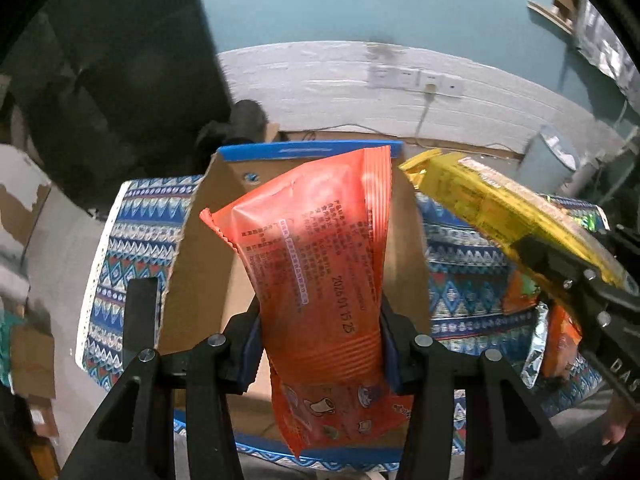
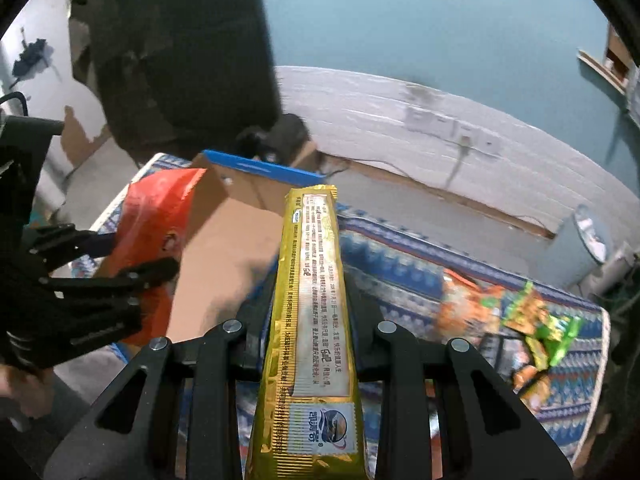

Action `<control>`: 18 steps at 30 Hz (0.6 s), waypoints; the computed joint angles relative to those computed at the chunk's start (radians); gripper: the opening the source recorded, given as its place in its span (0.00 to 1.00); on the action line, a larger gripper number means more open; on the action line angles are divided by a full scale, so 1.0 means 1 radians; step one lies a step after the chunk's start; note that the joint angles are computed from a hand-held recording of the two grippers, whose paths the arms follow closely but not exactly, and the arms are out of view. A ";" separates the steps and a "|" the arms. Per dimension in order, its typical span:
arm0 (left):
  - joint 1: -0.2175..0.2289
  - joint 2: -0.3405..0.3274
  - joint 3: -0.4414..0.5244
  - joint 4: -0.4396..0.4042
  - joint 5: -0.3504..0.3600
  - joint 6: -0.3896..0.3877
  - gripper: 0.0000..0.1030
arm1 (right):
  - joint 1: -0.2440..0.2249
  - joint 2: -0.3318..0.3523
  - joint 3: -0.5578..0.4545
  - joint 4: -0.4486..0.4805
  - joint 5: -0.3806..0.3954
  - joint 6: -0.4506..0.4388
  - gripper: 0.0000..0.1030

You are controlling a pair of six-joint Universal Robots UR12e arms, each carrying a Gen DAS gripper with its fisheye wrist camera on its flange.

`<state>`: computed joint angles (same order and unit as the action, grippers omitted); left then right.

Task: Organize snacks
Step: 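Carry the orange bag and yellow bar into the box and release both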

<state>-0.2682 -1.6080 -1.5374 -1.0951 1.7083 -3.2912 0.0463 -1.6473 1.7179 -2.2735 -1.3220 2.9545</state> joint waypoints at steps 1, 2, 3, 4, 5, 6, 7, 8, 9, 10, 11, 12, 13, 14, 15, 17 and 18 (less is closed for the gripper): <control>0.006 0.002 -0.004 -0.003 -0.002 -0.005 0.48 | 0.012 0.011 -0.007 0.003 0.005 0.003 0.27; 0.013 0.005 -0.008 -0.006 -0.004 -0.009 0.48 | 0.019 0.017 -0.012 0.005 0.007 0.003 0.27; 0.018 0.008 -0.012 -0.007 0.000 -0.014 0.48 | 0.027 0.026 -0.018 0.009 0.006 0.002 0.27; 0.022 0.008 -0.013 -0.009 0.003 -0.018 0.48 | 0.037 0.037 -0.026 0.013 0.007 0.001 0.27; 0.025 0.009 -0.015 -0.011 0.005 -0.021 0.48 | 0.043 0.044 -0.032 0.017 0.008 0.001 0.27; 0.029 0.010 -0.017 -0.013 0.008 -0.025 0.48 | 0.049 0.052 -0.038 0.020 0.010 0.004 0.27; 0.031 0.009 -0.018 -0.016 0.017 -0.028 0.48 | 0.056 0.062 -0.045 0.026 0.012 0.006 0.27; 0.033 0.009 -0.018 -0.020 0.030 -0.029 0.48 | 0.063 0.069 -0.051 0.030 0.011 0.010 0.27; 0.034 0.008 -0.019 -0.022 0.041 -0.029 0.48 | 0.070 0.078 -0.058 0.034 0.012 0.012 0.27; 0.035 0.007 -0.019 -0.025 0.047 -0.028 0.48 | 0.074 0.084 -0.062 0.038 0.012 0.014 0.27; 0.037 0.006 -0.019 -0.028 0.053 -0.028 0.48 | 0.080 0.091 -0.066 0.041 0.011 0.015 0.27; 0.040 0.005 -0.021 -0.029 0.057 -0.027 0.48 | 0.084 0.098 -0.071 0.045 0.012 0.016 0.27; 0.041 0.004 -0.022 -0.032 0.067 -0.028 0.48 | 0.089 0.106 -0.075 0.046 0.011 0.016 0.27; 0.042 0.002 -0.022 -0.035 0.075 -0.028 0.48 | 0.095 0.112 -0.079 0.048 0.009 0.015 0.27; 0.044 0.001 -0.022 -0.038 0.082 -0.026 0.48 | 0.098 0.117 -0.081 0.048 0.009 0.011 0.27; 0.046 -0.003 -0.021 -0.046 0.095 -0.028 0.49 | 0.103 0.129 -0.087 0.051 0.014 0.008 0.27; 0.048 -0.005 -0.021 -0.051 0.094 -0.030 0.49 | 0.103 0.136 -0.092 0.058 0.025 0.011 0.27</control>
